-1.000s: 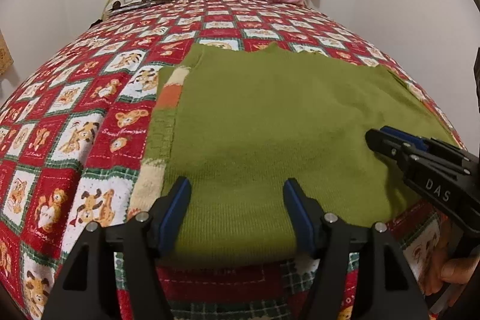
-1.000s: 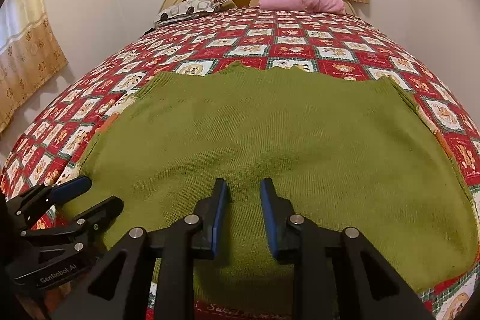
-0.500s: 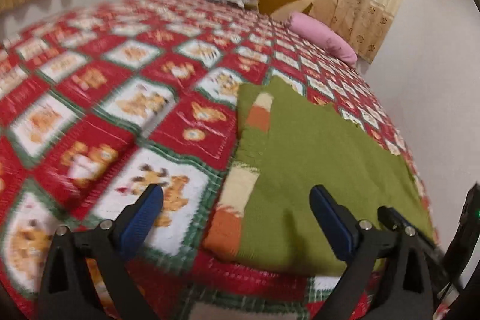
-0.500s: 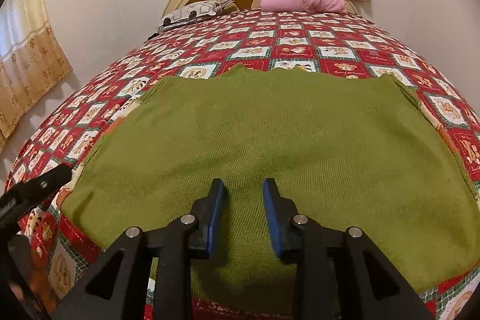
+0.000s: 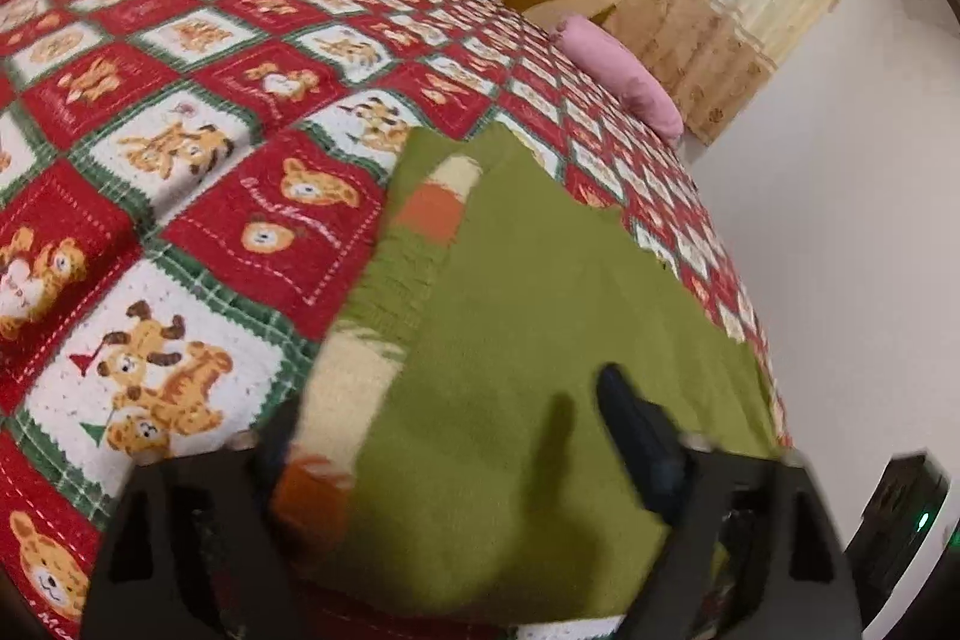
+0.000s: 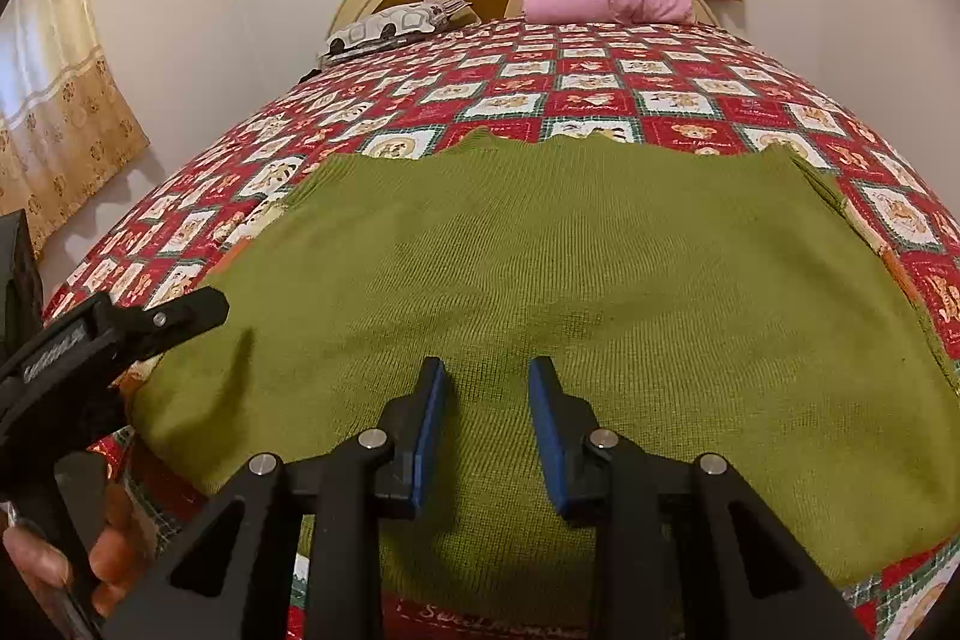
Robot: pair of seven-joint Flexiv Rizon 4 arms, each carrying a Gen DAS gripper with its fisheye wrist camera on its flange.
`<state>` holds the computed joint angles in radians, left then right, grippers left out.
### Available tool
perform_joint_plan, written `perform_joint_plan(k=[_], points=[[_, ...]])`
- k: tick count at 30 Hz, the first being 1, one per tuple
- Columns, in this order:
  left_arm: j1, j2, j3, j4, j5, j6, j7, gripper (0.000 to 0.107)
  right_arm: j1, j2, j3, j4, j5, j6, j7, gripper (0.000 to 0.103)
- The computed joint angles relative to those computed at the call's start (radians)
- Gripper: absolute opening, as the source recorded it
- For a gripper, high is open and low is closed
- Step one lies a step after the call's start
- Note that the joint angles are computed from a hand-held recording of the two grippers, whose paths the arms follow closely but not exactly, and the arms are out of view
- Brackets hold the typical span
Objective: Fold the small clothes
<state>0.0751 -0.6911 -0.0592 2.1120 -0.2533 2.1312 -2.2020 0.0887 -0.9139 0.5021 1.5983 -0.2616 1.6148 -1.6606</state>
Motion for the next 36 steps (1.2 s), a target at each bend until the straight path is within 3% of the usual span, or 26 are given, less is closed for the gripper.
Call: perform_joint_plan(k=[1, 4, 7, 9, 11, 15, 21, 26, 29, 32, 33, 34, 36], points=[[0.019, -0.004, -0.013, 0.004, 0.01, 0.013, -0.018, 0.049, -0.001, -0.001, 0.002, -0.001, 0.0, -0.001, 0.0, 0.03], [0.067, -0.02, -0.05, 0.019, 0.058, 0.057, -0.074, 0.031, 0.001, -0.001, 0.002, -0.001, 0.002, 0.0, 0.0, 0.03], [-0.007, -0.01, 0.009, 0.017, -0.008, 0.056, -0.057, 0.027, 0.0, -0.001, 0.002, -0.001, 0.003, 0.001, 0.0, 0.03], [-0.142, -0.001, 0.108, -0.011, -0.131, 0.012, 0.048, 0.026, 0.0, -0.001, 0.003, -0.001, 0.004, 0.001, 0.001, 0.03], [-0.214, -0.004, 0.153, -0.042, -0.196, -0.003, 0.137, 0.026, 0.002, -0.001, 0.004, -0.001, 0.005, 0.001, 0.004, 0.03], [-0.243, -0.018, 0.144, -0.096, -0.204, 0.014, 0.26, 0.025, -0.003, -0.005, 0.013, -0.003, 0.006, 0.0, 0.005, 0.03], [-0.27, -0.075, 0.125, -0.175, -0.225, -0.037, 0.407, 0.023, -0.022, -0.011, 0.035, -0.004, 0.009, -0.005, -0.002, 0.031], [-0.21, -0.071, 0.069, -0.17, -0.181, -0.03, 0.415, 0.023, -0.033, -0.015, 0.052, -0.007, 0.014, -0.011, -0.007, 0.031], [-0.207, -0.071, 0.063, -0.164, -0.175, -0.014, 0.41, 0.023, -0.079, -0.033, 0.107, -0.014, -0.013, -0.036, 0.0, 0.033], [-0.162, -0.076, 0.022, -0.156, -0.131, 0.012, 0.375, 0.023, -0.188, -0.097, 0.302, -0.099, 0.042, -0.168, -0.1, 0.035], [-0.148, -0.078, 0.011, -0.155, -0.115, 0.018, 0.363, 0.023, -0.208, -0.121, 0.352, -0.139, 0.053, -0.223, -0.123, 0.042], [-0.15, -0.078, 0.014, -0.156, -0.113, 0.018, 0.36, 0.023, -0.219, -0.145, 0.4, -0.19, 0.066, -0.282, -0.141, 0.057], [-0.166, -0.078, 0.027, -0.16, -0.124, 0.013, 0.364, 0.023, -0.21, -0.188, 0.461, -0.303, 0.095, -0.393, -0.154, 0.072]])
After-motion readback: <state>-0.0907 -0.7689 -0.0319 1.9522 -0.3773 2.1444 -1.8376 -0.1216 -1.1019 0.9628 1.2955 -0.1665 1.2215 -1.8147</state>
